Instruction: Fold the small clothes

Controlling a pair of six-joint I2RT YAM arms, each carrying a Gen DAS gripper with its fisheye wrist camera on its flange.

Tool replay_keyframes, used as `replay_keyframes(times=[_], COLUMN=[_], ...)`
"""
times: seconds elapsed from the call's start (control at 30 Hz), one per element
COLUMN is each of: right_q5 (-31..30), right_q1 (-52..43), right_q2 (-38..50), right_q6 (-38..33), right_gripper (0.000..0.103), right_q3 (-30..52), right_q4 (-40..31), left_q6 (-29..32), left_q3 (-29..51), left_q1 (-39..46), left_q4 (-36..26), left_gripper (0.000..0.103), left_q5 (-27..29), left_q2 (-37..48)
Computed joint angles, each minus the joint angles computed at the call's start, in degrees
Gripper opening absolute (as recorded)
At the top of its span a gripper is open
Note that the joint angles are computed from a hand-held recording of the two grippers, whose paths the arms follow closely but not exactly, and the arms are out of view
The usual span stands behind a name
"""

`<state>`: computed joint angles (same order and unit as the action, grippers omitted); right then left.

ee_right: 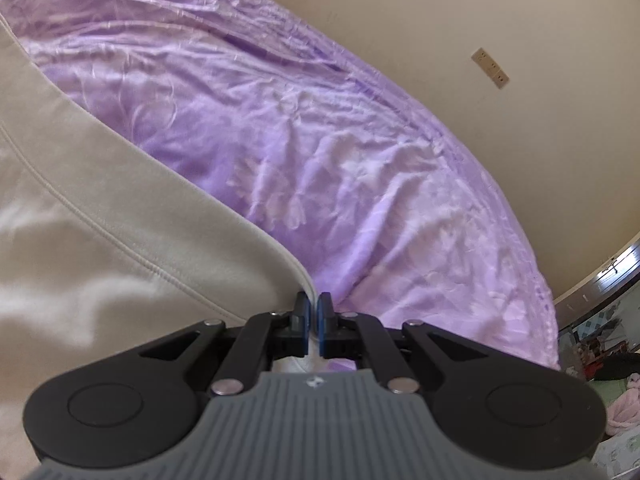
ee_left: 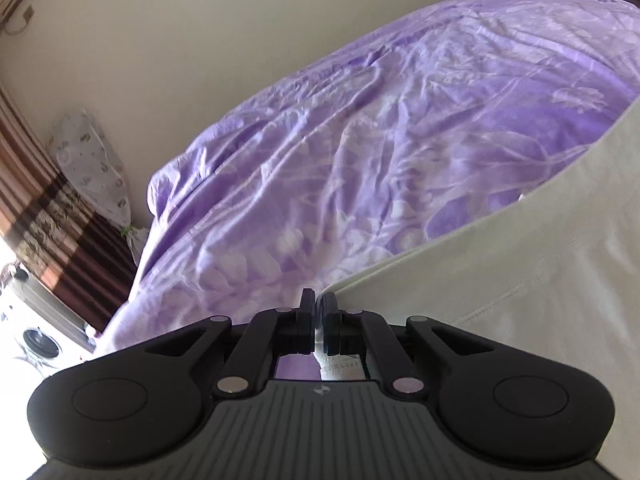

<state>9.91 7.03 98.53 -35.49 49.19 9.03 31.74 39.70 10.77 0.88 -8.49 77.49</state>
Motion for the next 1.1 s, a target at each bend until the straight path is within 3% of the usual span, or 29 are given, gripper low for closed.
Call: replay_keyframes(times=[0.07,0.13,0.17,0.2,0.23,0.27,0.5,0.6,0.7,0.83,0.93,1.1], right_q5=[-0.2,-0.9,-1.3,-1.8,-2.6,-2.9,-11.8,-18.2,-25.4,-35.4,-42.4,-51.2], right_q1=[0.0,-0.3,-0.6,-0.9,-1.3,-1.7,-7.6,-12.6,-19.5,-32.8,-45.7,-62.2], right_q2=[2.2,3.4,3.3,2.8,1.9,0.5,-16.2,-24.8,-33.3,-41.9,-41.9,-30.6], right_q6=[0.5,0.9,1.3,1.8,2.3,2.9,10.1,11.6,11.0,4.8,-0.9,-6.2], right_gripper=[0.000,0.000,0.005,0.014,0.034,0.046,0.046,0.048,0.048,0.052,0.056,0.057], right_q3=[0.7,1.6,1.9,1.7,1.3,0.9,-0.3,-1.7,-3.9,-7.0,-7.7,-6.4], right_q4=[0.6,0.1,-0.5,-0.5,-0.8,-1.6,-23.0,-33.9,-43.2,-53.2,-59.3,-67.1], left_q6=[-0.7,-1.8,-2.6,-3.3,-3.8,-4.4,-6.4,-4.3,2.2,13.1,18.7,16.0], left_q3=[-0.1,0.7,1.1,1.6,1.8,2.2,9.0,13.4,15.7,14.6,12.9,10.5], left_q1=[0.1,1.1,1.6,2.3,3.1,3.8,13.0,21.6,34.8,51.9,60.0,66.3], left_q4=[1.2,-0.5,-1.7,-3.4,-5.1,-7.3,-37.0,-51.5,-63.5,-72.8,-77.1,-77.3], left_gripper=[0.015,0.019,0.026,0.035,0.036,0.037,0.037,0.037,0.037,0.041,0.042,0.042], left_q5=[-0.3,1.0,1.5,2.2,3.0,3.6,15.4,23.4,33.1,41.1,42.5,44.4], left_q2=[1.3,1.2,0.7,-0.3,-1.9,-3.7,-19.1,-22.7,-24.3,-23.1,-18.6,-10.6])
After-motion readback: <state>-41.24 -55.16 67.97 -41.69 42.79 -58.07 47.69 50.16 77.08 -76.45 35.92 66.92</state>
